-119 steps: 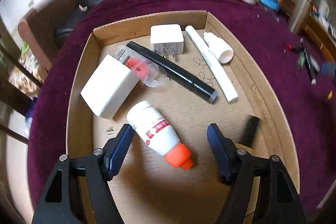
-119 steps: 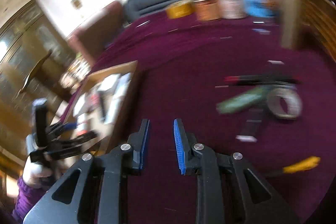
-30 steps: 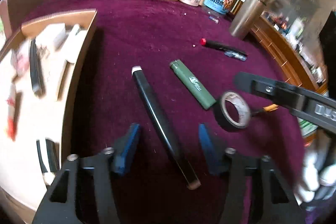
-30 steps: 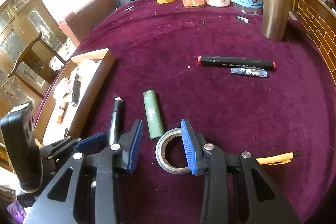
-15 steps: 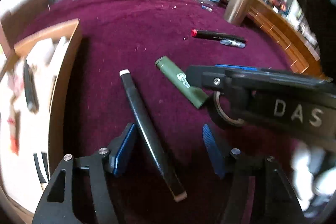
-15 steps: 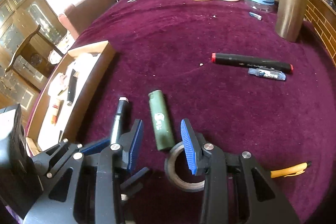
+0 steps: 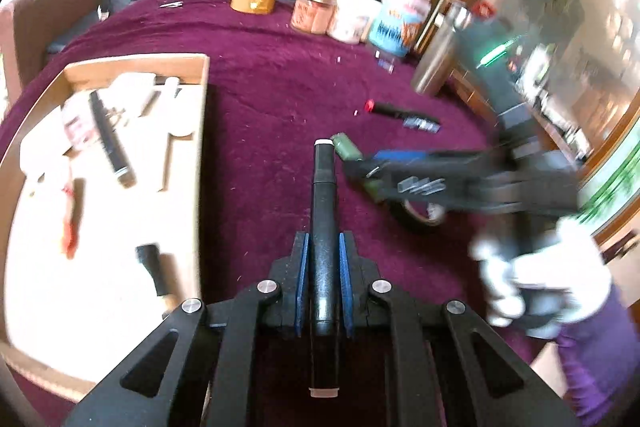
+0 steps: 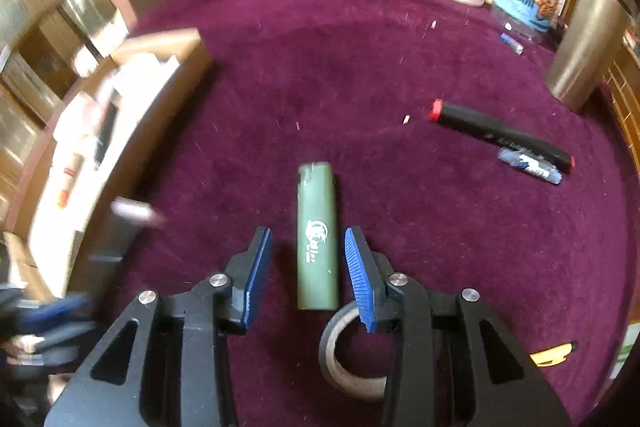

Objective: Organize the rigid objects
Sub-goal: 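Grasp the black marker with the left gripper while the right gripper grasps the green lighter, then place the marker in the tray with the left gripper while the right gripper places the green lighter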

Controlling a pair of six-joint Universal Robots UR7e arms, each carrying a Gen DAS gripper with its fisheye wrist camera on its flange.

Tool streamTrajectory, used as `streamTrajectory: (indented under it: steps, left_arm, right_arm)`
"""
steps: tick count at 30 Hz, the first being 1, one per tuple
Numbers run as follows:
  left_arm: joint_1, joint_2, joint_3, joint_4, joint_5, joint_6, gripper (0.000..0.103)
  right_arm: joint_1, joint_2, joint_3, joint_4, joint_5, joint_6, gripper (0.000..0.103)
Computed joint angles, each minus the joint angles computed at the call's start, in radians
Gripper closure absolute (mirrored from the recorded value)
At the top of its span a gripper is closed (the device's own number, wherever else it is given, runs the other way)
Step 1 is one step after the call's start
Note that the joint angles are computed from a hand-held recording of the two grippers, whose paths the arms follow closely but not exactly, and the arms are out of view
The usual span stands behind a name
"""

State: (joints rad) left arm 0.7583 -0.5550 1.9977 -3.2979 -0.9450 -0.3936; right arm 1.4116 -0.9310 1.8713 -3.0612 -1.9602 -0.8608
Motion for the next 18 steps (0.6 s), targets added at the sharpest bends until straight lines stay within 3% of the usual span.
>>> streamTrajectory:
  steps: [1, 2, 4, 8, 13, 18]
  left_arm:
    - [-0.001, -0.02, 0.029, -0.031, -0.009, -0.009, 0.092]
    - [0.001, -0.037, 0.049, -0.053, -0.02, -0.014, 0.091]
    - [-0.002, -0.089, 0.11, -0.099, -0.009, -0.03, 0.091]
    - [0.005, -0.193, 0.206, -0.112, 0.085, -0.067, 0.091]
    - [0.092, -0.288, 0.229, 0.057, 0.161, -0.173, 0.091]
    - [0.182, -0.293, 0.162, 0.259, 0.146, -0.244, 0.091]
  right_arm:
    - [0.004, 0.007, 0.006, -0.027, -0.014, -0.02, 0.069]
    - [0.004, 0.008, 0.011, -0.042, -0.018, -0.018, 0.083]
    - [-0.011, -0.017, 0.013, 0.008, 0.019, 0.029, 0.085]
    - [-0.035, -0.07, 0.028, 0.071, 0.106, 0.093, 0.085]
    - [-0.025, -0.12, 0.041, 0.126, 0.188, 0.13, 0.085]
    - [0.016, -0.149, 0.072, 0.187, 0.242, 0.151, 0.085]
